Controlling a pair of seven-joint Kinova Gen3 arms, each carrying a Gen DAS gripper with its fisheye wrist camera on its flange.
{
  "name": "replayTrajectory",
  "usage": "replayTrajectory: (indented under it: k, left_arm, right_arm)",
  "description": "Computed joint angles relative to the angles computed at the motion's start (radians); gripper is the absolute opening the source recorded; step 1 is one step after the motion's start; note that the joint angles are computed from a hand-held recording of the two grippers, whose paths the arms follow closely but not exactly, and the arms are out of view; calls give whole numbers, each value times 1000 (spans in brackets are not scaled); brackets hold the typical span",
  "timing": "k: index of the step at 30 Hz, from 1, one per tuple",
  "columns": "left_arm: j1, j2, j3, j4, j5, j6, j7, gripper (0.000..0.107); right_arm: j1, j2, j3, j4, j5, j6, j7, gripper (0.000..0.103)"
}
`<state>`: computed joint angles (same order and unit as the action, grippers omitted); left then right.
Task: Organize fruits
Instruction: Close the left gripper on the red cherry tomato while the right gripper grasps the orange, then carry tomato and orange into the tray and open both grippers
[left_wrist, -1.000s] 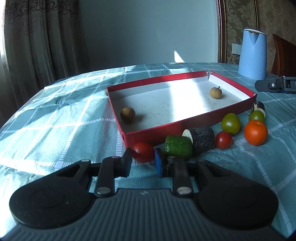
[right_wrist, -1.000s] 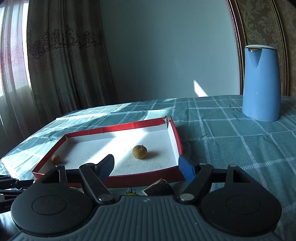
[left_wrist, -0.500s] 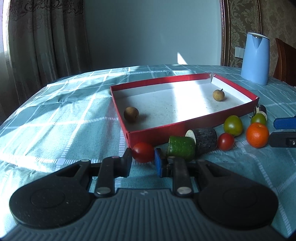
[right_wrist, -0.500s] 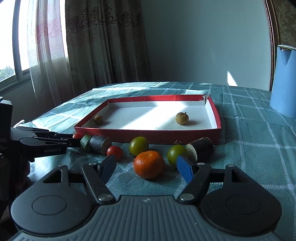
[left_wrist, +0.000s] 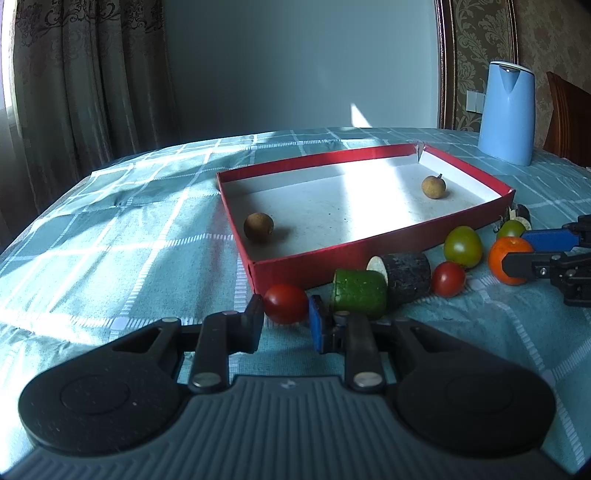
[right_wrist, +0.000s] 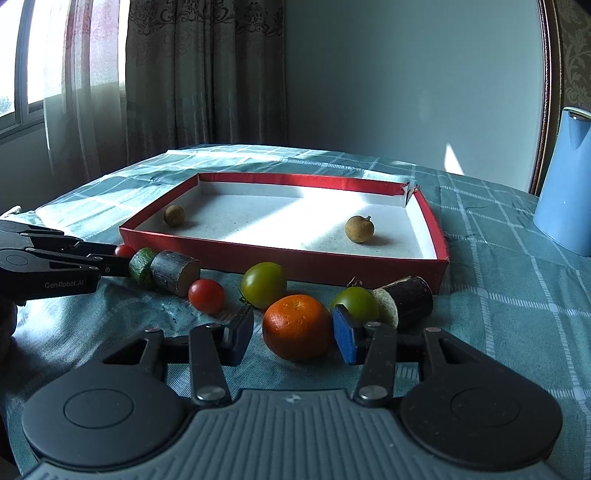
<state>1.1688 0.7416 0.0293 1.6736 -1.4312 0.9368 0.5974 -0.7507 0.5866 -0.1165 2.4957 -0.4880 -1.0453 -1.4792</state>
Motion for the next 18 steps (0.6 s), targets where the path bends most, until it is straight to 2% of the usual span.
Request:
replayTrajectory:
  k: [3, 9, 18]
  left_arm:
    - [1, 2, 0, -3, 1, 3, -6, 23]
    - [12, 3, -5, 4, -14, 21, 21, 23]
    - [16, -9, 5, 9, -24, 56, 36, 23]
  right_arm:
    - [18, 2, -6, 8, 22, -13, -27, 39]
    - [26, 17, -17, 47, 38, -107, -91, 39]
    - [25, 14, -16, 80, 40, -192, -116, 39]
